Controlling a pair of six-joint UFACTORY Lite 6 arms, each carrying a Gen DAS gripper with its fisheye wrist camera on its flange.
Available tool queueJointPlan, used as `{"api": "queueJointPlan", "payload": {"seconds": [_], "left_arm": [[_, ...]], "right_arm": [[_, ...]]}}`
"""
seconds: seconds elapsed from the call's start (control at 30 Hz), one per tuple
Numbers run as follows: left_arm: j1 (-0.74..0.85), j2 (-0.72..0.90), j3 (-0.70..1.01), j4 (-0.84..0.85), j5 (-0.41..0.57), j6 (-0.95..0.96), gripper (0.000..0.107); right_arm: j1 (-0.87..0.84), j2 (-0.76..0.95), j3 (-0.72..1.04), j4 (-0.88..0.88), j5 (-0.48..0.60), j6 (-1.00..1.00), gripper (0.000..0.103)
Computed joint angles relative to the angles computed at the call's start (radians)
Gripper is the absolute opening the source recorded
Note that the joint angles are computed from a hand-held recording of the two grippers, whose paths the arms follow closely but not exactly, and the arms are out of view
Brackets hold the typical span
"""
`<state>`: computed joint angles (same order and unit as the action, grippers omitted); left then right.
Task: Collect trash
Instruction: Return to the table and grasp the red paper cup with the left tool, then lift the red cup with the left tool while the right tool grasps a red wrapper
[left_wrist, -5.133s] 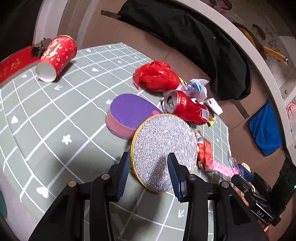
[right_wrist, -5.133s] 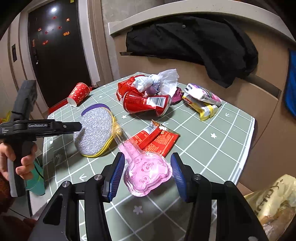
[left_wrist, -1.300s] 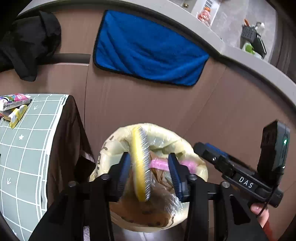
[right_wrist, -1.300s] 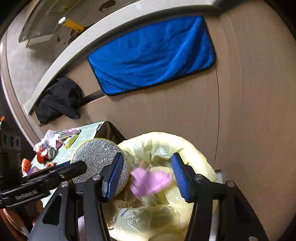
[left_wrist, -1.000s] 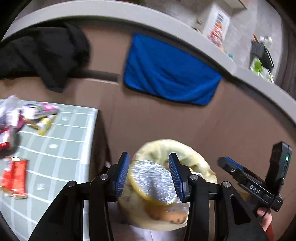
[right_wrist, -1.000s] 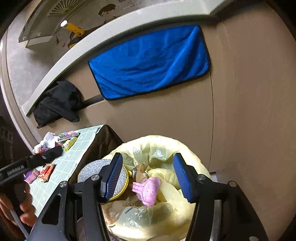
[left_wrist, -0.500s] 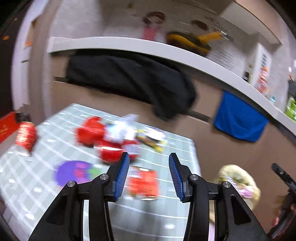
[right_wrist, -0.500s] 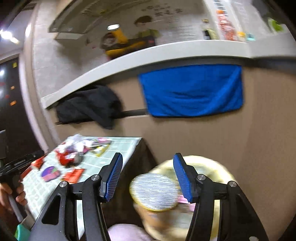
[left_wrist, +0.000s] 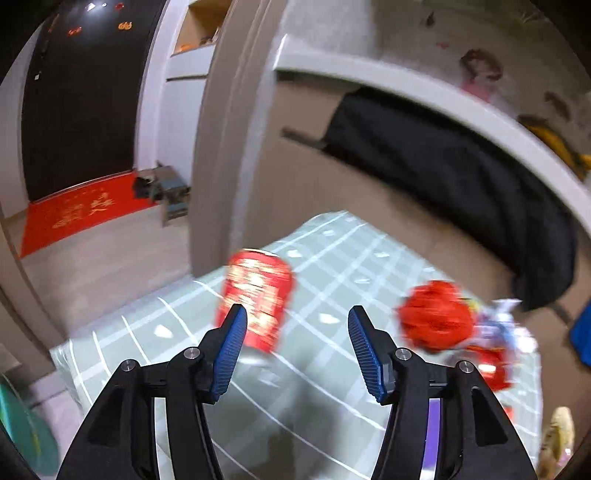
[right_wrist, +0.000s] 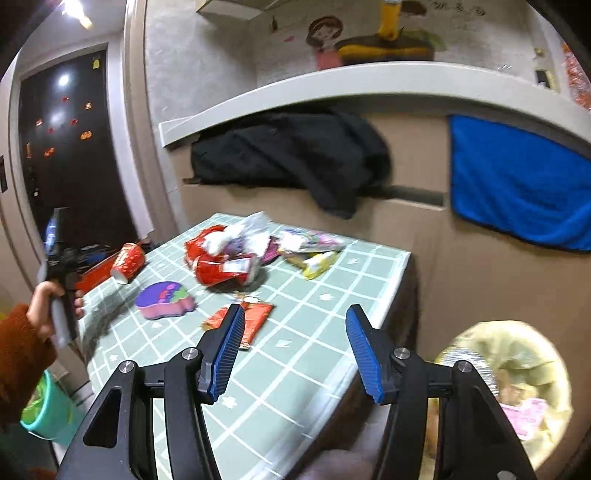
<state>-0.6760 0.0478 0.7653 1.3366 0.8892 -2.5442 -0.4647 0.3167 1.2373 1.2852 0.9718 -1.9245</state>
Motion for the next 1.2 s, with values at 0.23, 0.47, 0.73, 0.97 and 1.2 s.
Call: {"api": "queueJointPlan", "payload": {"seconds": [0.23, 0.47, 0.73, 0.97, 1.2], "left_arm": [[0.292, 0.044, -0.064, 0.204, -0.296, -0.11, 0.06], [0.257, 0.105, -0.026, 0.279, -0.314, -0.219, 0.058], [-0.113, 0.111, 0.087, 0.087, -0.169, -0.15, 0.056], [-0.382, 0.288, 0.36, -0.05, 0.026, -0.036, 0.057], [-0.459, 0.346, 0.454, -0.119, 0.095, -0.006, 0.057]], "right_arm": [[0.155, 0.023, -0.015, -0.005, -0.108, 0.039, 0.055], [0.248, 0.101, 0.032, -0.041, -0.17, 0.096, 0.055], [0.321, 0.188, 0.104, -0.081, -0.222, 0.144, 0.055], [0.389, 0.425, 0.345, -0.2, -0.23, 0.384, 0.055], [0.453, 0.568, 0.515, -0.288, -0.228, 0.589, 0.055]]}}
